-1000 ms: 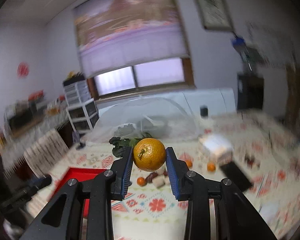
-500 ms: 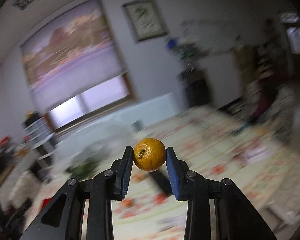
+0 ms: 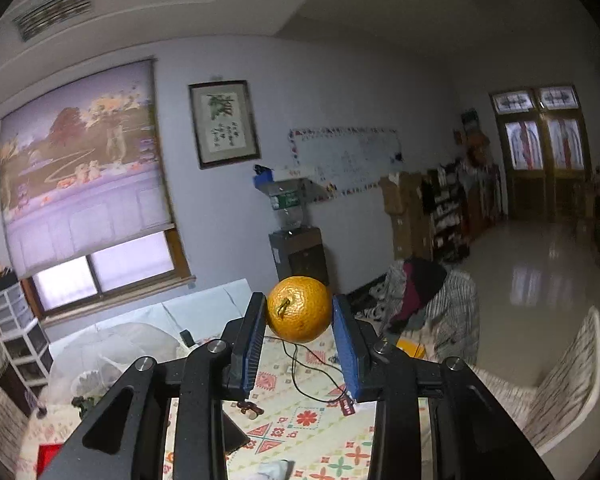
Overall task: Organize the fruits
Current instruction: 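Carry the chestnut and mandarin to the red tray and release both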
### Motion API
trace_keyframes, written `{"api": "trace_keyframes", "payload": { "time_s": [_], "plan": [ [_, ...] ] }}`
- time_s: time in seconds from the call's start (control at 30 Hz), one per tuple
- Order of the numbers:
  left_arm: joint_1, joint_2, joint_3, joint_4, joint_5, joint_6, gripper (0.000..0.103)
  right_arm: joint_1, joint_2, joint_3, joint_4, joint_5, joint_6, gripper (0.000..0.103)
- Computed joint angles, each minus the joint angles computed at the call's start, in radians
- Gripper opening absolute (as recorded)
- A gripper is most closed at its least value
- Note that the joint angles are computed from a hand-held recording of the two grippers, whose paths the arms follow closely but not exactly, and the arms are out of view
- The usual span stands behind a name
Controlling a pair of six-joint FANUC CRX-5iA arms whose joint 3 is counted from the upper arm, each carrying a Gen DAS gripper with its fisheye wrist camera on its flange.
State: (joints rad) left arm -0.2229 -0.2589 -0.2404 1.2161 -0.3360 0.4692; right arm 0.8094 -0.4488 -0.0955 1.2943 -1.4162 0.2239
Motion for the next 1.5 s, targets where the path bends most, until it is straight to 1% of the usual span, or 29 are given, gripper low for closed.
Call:
{"api": "trace_keyframes", "payload": {
  "time_s": [0.03,0.1,0.13,0.2,0.27,0.3,0.37,0.4,0.43,0.47,0.5,0.6,0.7,0.77,0.83,0.87,0.93,1.03,1.07,1.13,1.27,1.3,1.33,1.37,1.43,1.5],
  "plan": [
    [0.036,-0.032,0.004,-0.049,0.002,0.036,0.026,0.037,0.012,0.019,0.008,-0.017,0.018,0.036],
    [0.095,-0.079,0.013,-0.114,0.012,0.09,0.026,0.111,0.048,0.076,0.01,-0.036,0.067,0.037],
    [0.131,-0.099,0.023,-0.158,0.017,0.131,0.026,0.141,0.06,0.09,0.013,-0.039,0.079,0.037],
    [0.199,-0.126,0.039,-0.215,0.008,0.19,0.026,0.184,0.102,0.14,0.008,-0.022,0.116,0.037],
    [0.292,-0.155,0.06,-0.295,-0.022,0.271,0.026,0.2,0.147,0.182,-0.018,0.034,0.146,0.037],
    [0.321,-0.159,0.066,-0.312,-0.029,0.289,0.026,0.207,0.167,0.194,-0.037,0.068,0.161,0.037],
    [0.395,-0.162,0.092,-0.415,-0.056,0.38,0.026,0.199,0.216,0.216,-0.097,0.159,0.196,0.037],
    [0.416,-0.163,0.092,-0.435,-0.066,0.396,0.026,0.187,0.24,0.226,-0.139,0.21,0.217,0.037],
    [0.445,-0.157,0.091,-0.457,-0.083,0.413,0.026,0.171,0.268,0.236,-0.187,0.263,0.243,0.037],
    [0.462,-0.154,0.077,-0.448,-0.087,0.403,0.026,0.155,0.298,0.246,-0.238,0.313,0.27,0.037],
    [0.477,-0.147,0.058,-0.455,-0.083,0.407,0.026,0.137,0.337,0.258,-0.312,0.375,0.31,0.037],
    [0.487,-0.102,0.008,-0.475,-0.064,0.408,0.026,0.095,0.436,0.302,-0.517,0.499,0.421,0.037],
    [0.48,-0.028,-0.051,-0.458,-0.056,0.384,0.026,0.051,0.568,0.382,-0.776,0.591,0.582,0.037],
    [0.472,0.054,-0.074,-0.455,-0.053,0.395,0.026,0.02,0.673,0.468,-0.982,0.614,0.729,0.037],
    [0.464,0.129,-0.071,-0.472,-0.046,0.43,0.026,-0.003,0.773,0.546,-1.153,0.601,0.843,0.036],
    [0.466,0.186,-0.063,-0.482,-0.054,0.459,0.026,-0.017,0.835,0.61,-1.24,0.577,0.9,0.036],
    [0.473,0.271,-0.035,-0.479,-0.085,0.496,0.026,-0.033,0.942,0.721,-1.331,0.532,0.96,0.036],
    [0.469,0.372,0.036,-0.582,-0.103,0.611,0.026,-0.051,1.069,0.866,-1.41,0.481,1.022,0.036],
    [0.469,0.406,0.069,-0.632,-0.114,0.653,0.026,-0.054,1.09,0.887,-1.421,0.47,1.037,0.036],
    [0.464,0.439,0.108,-0.689,-0.132,0.702,0.026,-0.058,1.153,0.977,-1.458,0.427,1.069,0.036],
    [0.456,0.521,0.209,-0.823,-0.176,0.802,0.026,-0.045,1.311,1.206,-1.442,0.306,1.093,0.036],
    [0.455,0.533,0.227,-0.84,-0.188,0.816,0.026,-0.04,1.356,1.269,-1.435,0.267,1.097,0.036],
    [0.454,0.547,0.246,-0.859,-0.2,0.832,0.026,-0.035,1.379,1.3,-1.424,0.244,1.099,0.036],
    [0.452,0.557,0.259,-0.875,-0.208,0.845,0.026,-0.03,1.426,1.369,-1.416,0.21,1.1,0.036],
    [0.448,0.565,0.272,-0.895,-0.213,0.862,0.026,-0.023,1.496,1.469,-1.401,0.163,1.108,0.036],
    [0.447,0.571,0.284,-0.917,-0.221,0.879,0.029,-0.015,1.523,1.501,-1.38,0.156,1.109,0.037]
  ]
}}
